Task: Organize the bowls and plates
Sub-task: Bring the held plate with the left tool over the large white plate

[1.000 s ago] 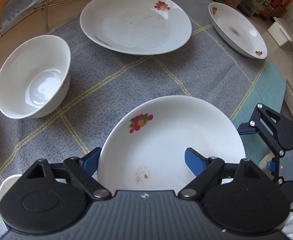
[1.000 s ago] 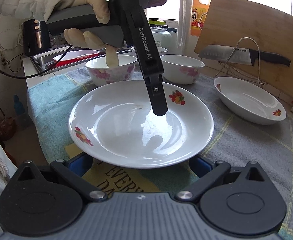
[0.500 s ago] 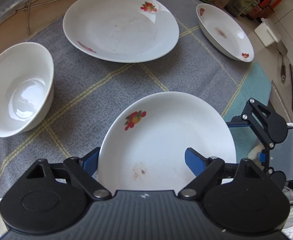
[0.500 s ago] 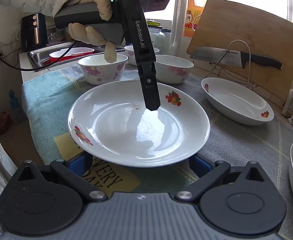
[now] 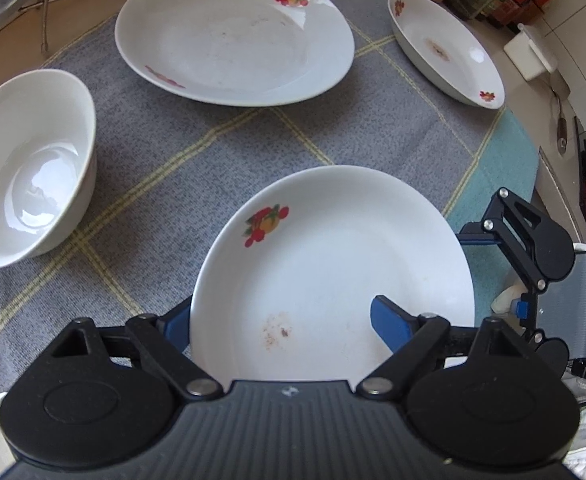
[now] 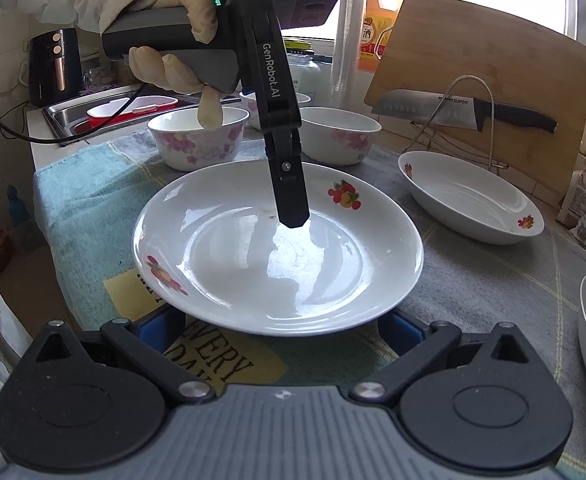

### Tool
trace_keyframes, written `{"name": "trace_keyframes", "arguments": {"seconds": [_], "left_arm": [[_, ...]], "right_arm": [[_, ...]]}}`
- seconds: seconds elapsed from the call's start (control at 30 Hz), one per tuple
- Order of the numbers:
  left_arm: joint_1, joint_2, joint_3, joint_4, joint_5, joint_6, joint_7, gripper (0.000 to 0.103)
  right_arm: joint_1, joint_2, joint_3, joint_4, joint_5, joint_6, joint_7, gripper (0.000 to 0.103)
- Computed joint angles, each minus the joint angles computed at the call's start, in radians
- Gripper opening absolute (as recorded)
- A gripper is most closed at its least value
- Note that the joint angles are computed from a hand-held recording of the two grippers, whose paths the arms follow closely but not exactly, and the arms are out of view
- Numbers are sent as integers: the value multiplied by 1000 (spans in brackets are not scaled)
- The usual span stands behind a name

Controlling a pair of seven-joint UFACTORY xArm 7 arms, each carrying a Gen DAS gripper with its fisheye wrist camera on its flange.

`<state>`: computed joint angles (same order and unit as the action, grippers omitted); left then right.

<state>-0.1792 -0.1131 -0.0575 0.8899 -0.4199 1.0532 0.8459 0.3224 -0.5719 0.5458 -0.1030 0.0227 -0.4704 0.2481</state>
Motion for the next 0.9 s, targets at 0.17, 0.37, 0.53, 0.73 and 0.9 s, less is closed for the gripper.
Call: {"name": "trace_keyframes", "arguments": {"seconds": [0.17, 0.37, 0.53, 0.73, 0.9], "left_arm": [[3, 0, 4, -2, -11, -2, 4, 88], [14, 3, 10, 8, -18, 13, 11, 88], [19, 3, 16, 21, -35, 27, 33, 88], [20, -6, 13, 27, -41, 19, 43, 88], [13, 2, 4, 37, -39, 1, 10, 88]], "right_arm": [[15, -16, -24, 5, -18, 30, 6, 103], [22, -30, -51, 13, -51, 61, 7, 103], [10, -20, -47, 27, -55, 75, 16, 103], [-2, -6, -61, 40, -70, 83, 4, 103], [28, 21, -174, 35, -117, 49, -53, 103]]}}
